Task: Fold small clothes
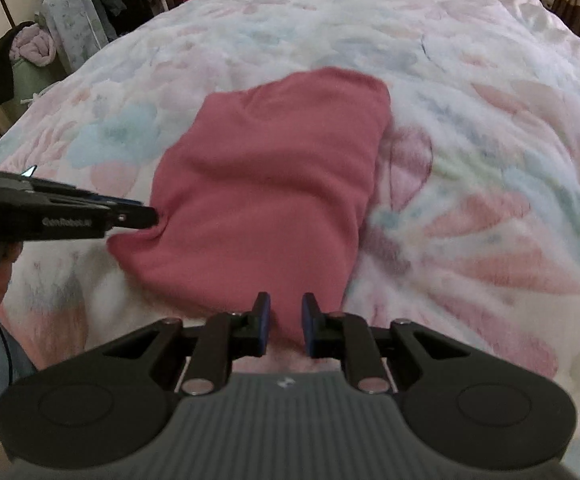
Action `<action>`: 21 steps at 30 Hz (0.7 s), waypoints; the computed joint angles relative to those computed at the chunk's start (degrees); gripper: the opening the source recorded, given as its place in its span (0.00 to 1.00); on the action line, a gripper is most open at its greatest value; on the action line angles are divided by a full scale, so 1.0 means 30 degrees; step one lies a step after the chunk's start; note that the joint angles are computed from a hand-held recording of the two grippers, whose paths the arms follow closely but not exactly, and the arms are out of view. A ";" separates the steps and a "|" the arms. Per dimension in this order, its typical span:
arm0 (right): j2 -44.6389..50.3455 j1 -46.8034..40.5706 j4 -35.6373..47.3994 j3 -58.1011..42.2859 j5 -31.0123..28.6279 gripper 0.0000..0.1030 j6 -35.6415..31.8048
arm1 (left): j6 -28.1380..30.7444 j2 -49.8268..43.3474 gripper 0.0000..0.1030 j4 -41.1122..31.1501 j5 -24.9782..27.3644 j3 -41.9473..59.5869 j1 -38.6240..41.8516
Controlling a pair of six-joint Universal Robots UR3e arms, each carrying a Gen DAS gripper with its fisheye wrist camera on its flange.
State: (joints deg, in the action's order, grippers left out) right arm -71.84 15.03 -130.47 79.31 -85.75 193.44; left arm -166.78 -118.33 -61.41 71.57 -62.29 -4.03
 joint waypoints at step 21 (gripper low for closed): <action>-0.2701 -0.0480 -0.0874 0.2371 0.0006 0.32 0.0719 | 0.0009 0.4604 0.18 0.1281 -0.1048 -0.4017 0.1238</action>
